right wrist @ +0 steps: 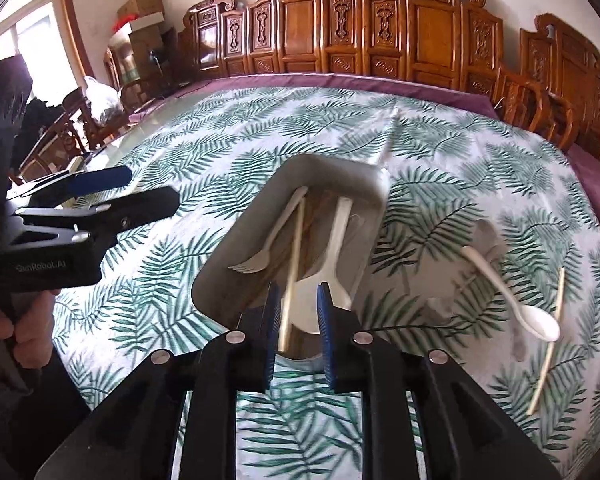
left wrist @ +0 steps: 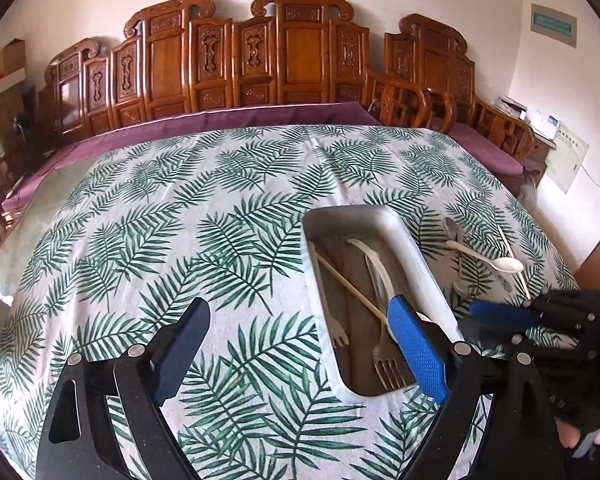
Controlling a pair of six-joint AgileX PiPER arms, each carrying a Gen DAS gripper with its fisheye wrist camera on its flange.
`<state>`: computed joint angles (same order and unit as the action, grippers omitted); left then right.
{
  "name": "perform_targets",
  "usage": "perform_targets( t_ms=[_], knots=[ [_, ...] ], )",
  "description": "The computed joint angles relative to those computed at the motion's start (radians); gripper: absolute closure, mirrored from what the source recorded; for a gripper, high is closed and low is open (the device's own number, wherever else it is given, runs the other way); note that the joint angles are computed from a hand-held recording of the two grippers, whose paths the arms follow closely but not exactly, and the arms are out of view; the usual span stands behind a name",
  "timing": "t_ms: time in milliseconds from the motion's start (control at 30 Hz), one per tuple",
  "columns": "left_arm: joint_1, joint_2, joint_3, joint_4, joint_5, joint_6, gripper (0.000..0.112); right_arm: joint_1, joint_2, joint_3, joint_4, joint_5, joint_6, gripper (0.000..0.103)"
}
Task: Organize utensils
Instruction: 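Open the right tool to drop its chopstick into the tray, then grasp a metal spoon with the left tool while the right tool grasps a white plastic spoon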
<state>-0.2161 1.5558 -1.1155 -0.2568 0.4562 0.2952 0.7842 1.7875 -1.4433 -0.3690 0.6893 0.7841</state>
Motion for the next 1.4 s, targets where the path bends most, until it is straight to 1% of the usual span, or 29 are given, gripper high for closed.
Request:
perform_targets(
  t_ms=[133, 233, 333, 467, 533, 633, 700, 800, 933, 967, 1000, 1067, 1167, 1267, 1400],
  knots=[
    [-0.023, 0.005, 0.007, 0.008, -0.002, -0.007, 0.025, -0.023, -0.066, 0.074, -0.046, -0.001, 0.045, 0.083],
    [-0.05, 0.011, 0.012, 0.044, -0.008, -0.039, 0.025, -0.045, -0.135, 0.165, -0.148, 0.02, 0.144, 0.083],
    [-0.076, 0.016, 0.015, 0.062, -0.014, -0.06, 0.025, -0.086, -0.192, 0.245, -0.178, 0.015, 0.171, 0.083],
    [-0.114, 0.021, 0.014, 0.073, -0.011, -0.075, 0.025, -0.16, -0.277, 0.361, -0.203, 0.006, 0.159, 0.083],
    [-0.151, 0.024, 0.007, 0.13, -0.008, -0.141, 0.025, -0.218, -0.307, 0.413, -0.195, -0.008, 0.124, 0.083],
    [-0.194, 0.029, -0.009, 0.127, 0.004, -0.158, 0.025, -0.306, -0.333, 0.464, -0.152, -0.05, 0.044, 0.083],
    [-0.223, 0.036, -0.023, 0.148, 0.014, -0.188, 0.025, -0.355, -0.332, 0.482, -0.107, -0.075, -0.028, 0.083],
    [-0.277, 0.053, -0.042, 0.222, 0.025, -0.264, 0.025, -0.424, -0.319, 0.503, -0.032, -0.107, -0.143, 0.083],
    [-0.316, 0.09, -0.076, 0.26, 0.049, -0.308, 0.025, -0.473, -0.283, 0.517, 0.018, -0.151, -0.216, 0.083],
    [-0.324, 0.102, -0.09, 0.271, 0.058, -0.317, 0.025, -0.482, -0.277, 0.52, 0.039, -0.165, -0.239, 0.081],
    [-0.337, 0.117, -0.107, 0.289, 0.066, -0.333, 0.025, -0.496, -0.263, 0.517, 0.072, -0.181, -0.276, 0.077],
    [-0.352, 0.14, -0.132, 0.303, 0.078, -0.348, 0.025, -0.507, -0.228, 0.495, 0.097, -0.195, -0.328, 0.076],
    [-0.369, 0.177, -0.178, 0.315, 0.096, -0.365, 0.025, -0.52, -0.161, 0.428, 0.14, -0.194, -0.422, 0.076],
    [-0.379, 0.205, -0.22, 0.312, 0.115, -0.369, 0.025, -0.548, -0.091, 0.346, 0.272, -0.18, -0.594, 0.076],
    [-0.391, 0.234, -0.264, 0.329, 0.137, -0.384, 0.025, -0.564, 0.001, 0.238, 0.379, -0.128, -0.735, 0.076]
  ],
)
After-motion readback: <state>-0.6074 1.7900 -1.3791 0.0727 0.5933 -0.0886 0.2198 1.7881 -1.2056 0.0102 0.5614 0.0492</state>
